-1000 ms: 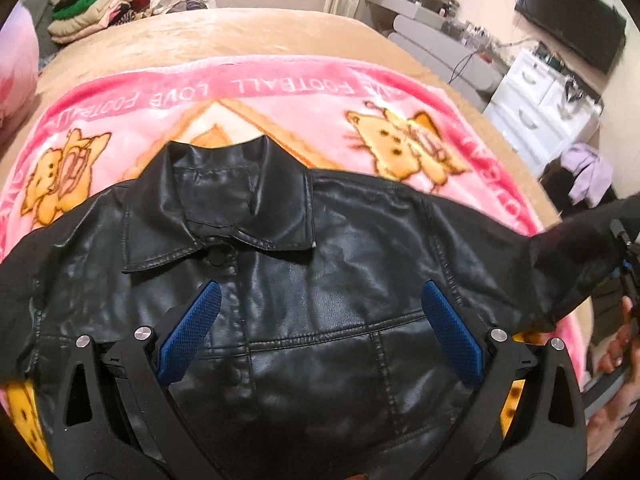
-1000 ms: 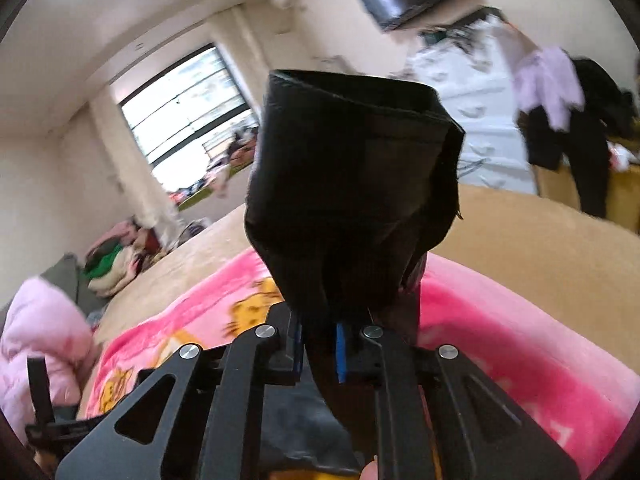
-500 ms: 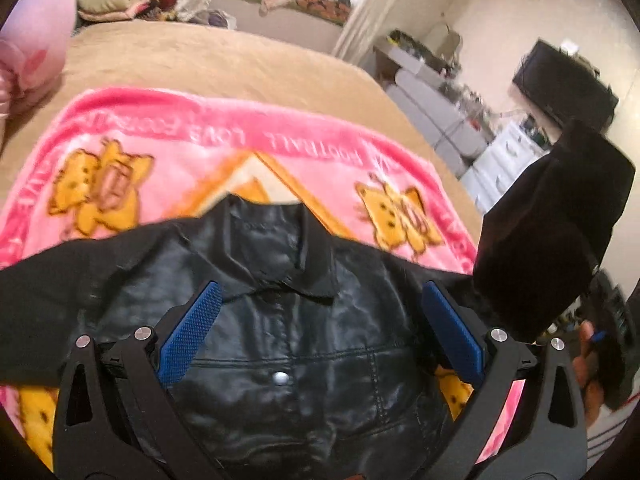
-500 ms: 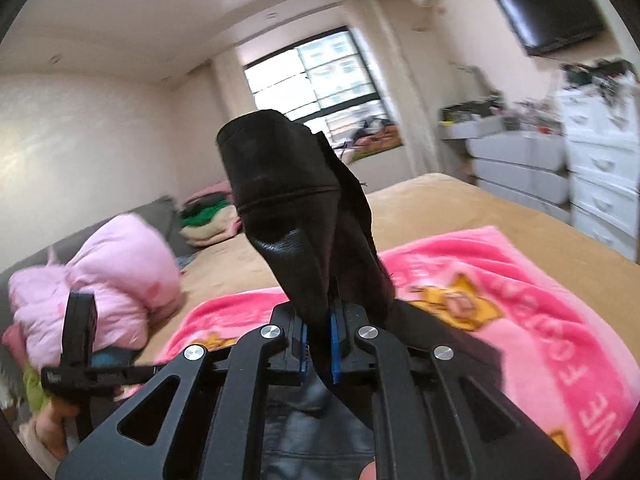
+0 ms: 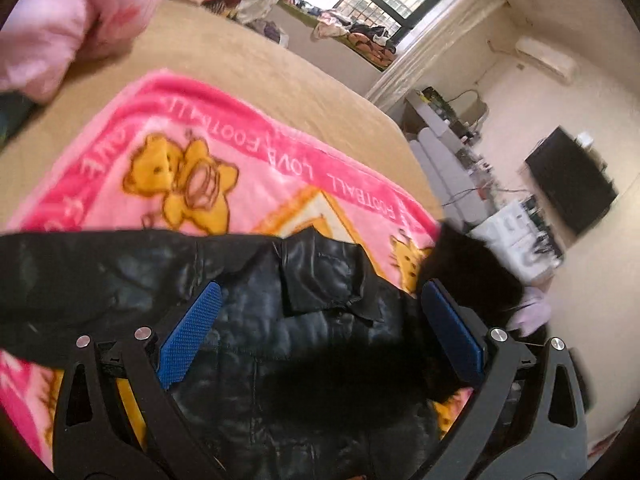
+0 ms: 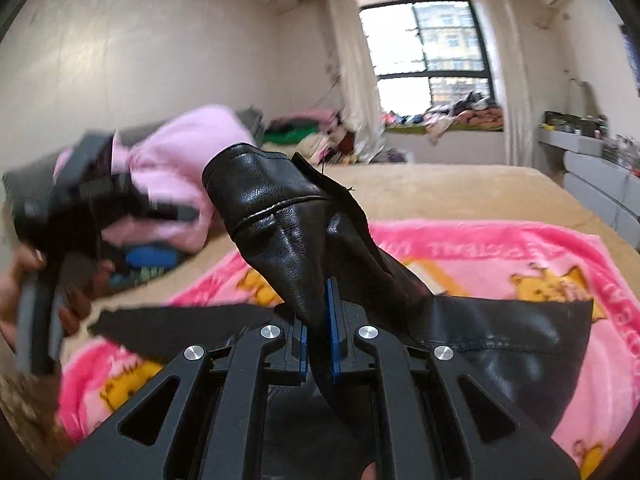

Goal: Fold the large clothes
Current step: 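Lay the sleeve across the jacket back with the right tool and release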

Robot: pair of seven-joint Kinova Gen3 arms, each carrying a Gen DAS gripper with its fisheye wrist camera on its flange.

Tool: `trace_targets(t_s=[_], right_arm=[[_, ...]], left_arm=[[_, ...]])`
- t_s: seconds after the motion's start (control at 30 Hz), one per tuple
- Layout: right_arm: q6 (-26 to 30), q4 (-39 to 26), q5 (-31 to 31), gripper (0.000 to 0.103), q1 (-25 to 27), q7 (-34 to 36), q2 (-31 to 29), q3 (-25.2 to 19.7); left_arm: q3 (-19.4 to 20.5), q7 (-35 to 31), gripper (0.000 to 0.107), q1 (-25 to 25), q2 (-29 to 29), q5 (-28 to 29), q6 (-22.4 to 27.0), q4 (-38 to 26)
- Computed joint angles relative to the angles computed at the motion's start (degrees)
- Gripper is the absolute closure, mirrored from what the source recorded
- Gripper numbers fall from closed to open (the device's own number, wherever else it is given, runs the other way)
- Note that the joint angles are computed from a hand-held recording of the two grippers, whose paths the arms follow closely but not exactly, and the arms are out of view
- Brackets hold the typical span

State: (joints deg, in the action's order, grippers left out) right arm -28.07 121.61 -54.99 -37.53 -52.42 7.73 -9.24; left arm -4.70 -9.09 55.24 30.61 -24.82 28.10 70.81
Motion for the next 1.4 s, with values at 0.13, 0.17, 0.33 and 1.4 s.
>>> trace_targets(t_s=[0.13,0.17,0.33,1.4], right_arm=[[0.3,-3.3,-5.5,0.096,-3.7,6.4,5.4,-0.3],[0.7,-4.2,-7.7,0.096,-6.2,8.7,6.6,1.7],[2.3,-7.2,-15.7,0.094,-8.1,16.6,11.8,3.3],[-2.4,13.1,-13.3,0.065,5.6,-6.2,-4.9,1.5]], left_arm=[[-1.0,1.6,0.013,-0.4,-1.9,0.9,-7.2,7.2],[0.1,0.6,0.013,-1.3,-1.8,2.0,-7.8,7.8],[8.7,-8.1,0.014,-9.0,0.4,10.0,-13.5,11.0],[-6.7,-8.2,0.105,8.9,1.0,0.2,-8.5,5.9]])
